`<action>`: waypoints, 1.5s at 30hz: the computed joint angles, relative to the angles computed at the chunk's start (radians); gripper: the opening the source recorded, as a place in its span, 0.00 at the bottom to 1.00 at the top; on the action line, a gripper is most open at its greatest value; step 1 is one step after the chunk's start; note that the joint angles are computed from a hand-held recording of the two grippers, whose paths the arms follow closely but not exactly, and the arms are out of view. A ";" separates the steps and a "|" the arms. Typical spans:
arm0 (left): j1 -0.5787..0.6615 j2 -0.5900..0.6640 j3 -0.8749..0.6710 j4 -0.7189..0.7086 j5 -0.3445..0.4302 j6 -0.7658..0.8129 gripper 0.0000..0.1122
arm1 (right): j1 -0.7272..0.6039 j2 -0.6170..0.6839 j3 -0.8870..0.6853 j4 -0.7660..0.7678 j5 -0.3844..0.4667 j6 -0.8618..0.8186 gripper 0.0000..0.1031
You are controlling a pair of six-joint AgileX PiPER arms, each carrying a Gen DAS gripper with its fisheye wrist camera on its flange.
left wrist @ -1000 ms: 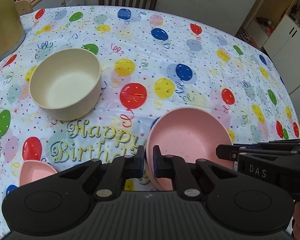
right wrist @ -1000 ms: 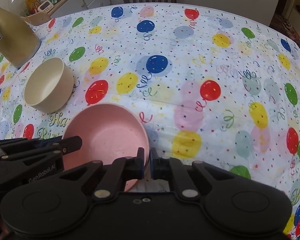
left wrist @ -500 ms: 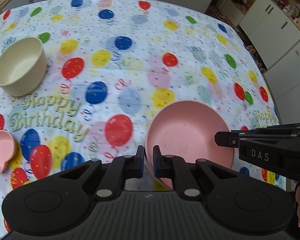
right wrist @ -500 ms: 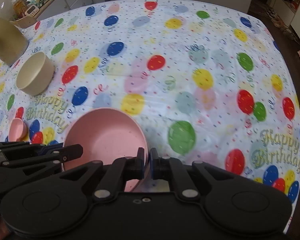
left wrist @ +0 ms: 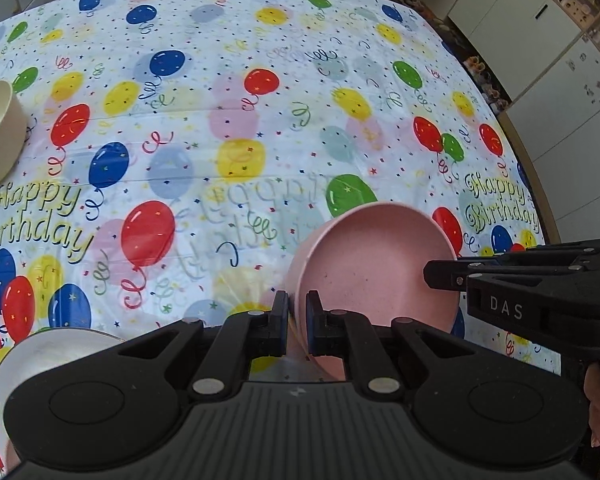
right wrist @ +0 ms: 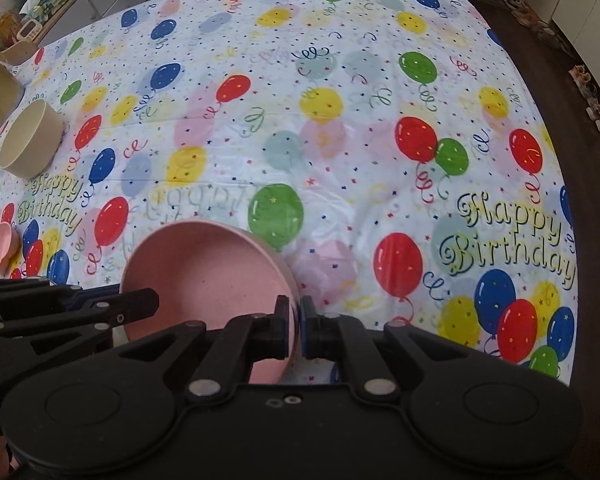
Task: Organize plates and bowls
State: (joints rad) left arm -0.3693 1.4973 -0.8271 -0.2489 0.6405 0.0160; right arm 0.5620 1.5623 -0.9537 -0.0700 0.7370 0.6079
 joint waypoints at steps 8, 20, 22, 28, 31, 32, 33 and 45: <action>-0.027 0.019 0.001 0.011 -0.008 -0.026 0.07 | -0.032 -0.009 0.033 0.052 -0.007 -0.067 0.07; -0.014 -0.022 0.003 0.016 0.001 -0.040 0.08 | -0.049 -0.036 0.015 0.051 0.023 -0.118 0.21; -0.015 -0.044 0.005 0.030 0.004 -0.057 0.08 | -0.044 -0.049 0.005 0.040 0.035 -0.126 0.21; -0.003 -0.135 0.012 0.084 0.026 -0.127 0.08 | -0.027 -0.092 -0.039 0.035 0.065 -0.169 0.28; 0.023 -0.185 0.015 0.083 0.041 -0.135 0.08 | -0.009 -0.105 -0.068 0.028 0.079 -0.181 0.31; 0.031 -0.202 0.015 0.087 0.047 -0.140 0.08 | -0.003 -0.108 -0.078 0.028 0.083 -0.186 0.31; 0.038 -0.218 0.016 0.089 0.052 -0.144 0.08 | 0.005 -0.109 -0.090 0.025 0.089 -0.187 0.32; 0.272 -0.349 0.013 -0.043 0.131 0.084 0.14 | 0.152 -0.066 -0.257 -0.053 0.144 -0.111 0.52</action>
